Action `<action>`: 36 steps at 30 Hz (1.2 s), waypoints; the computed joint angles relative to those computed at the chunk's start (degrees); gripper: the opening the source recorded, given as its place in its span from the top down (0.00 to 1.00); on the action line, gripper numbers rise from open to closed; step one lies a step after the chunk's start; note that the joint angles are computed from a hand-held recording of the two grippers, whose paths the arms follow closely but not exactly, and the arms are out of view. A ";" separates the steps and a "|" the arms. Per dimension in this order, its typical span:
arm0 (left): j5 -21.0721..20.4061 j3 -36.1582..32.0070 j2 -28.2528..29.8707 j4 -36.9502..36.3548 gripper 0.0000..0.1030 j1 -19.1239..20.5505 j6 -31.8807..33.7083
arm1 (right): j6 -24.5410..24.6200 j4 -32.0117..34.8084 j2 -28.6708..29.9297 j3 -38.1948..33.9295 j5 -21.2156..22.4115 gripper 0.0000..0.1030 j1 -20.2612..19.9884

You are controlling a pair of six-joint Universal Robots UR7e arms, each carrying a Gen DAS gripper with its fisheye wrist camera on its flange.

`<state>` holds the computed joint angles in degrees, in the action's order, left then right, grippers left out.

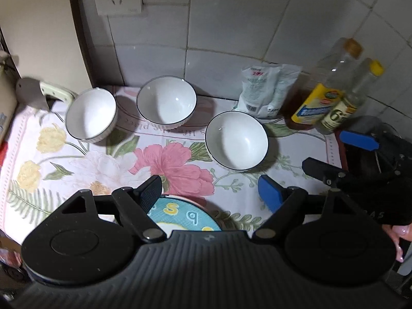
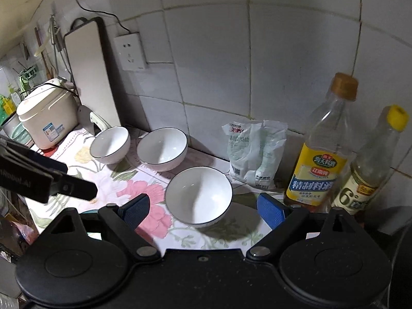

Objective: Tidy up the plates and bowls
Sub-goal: 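Move both tools toward the white bowl beside the bag, then close both tools together on the white bowl rim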

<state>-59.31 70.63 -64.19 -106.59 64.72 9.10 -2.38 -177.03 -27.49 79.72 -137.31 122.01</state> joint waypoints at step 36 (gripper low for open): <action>2.61 2.27 12.99 -12.91 0.87 4.53 -7.43 | 20.55 17.51 5.33 -9.41 10.86 0.83 -11.69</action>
<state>-56.69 72.90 -51.20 -119.50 69.25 1.67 18.17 -159.51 -22.17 70.31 -126.45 110.32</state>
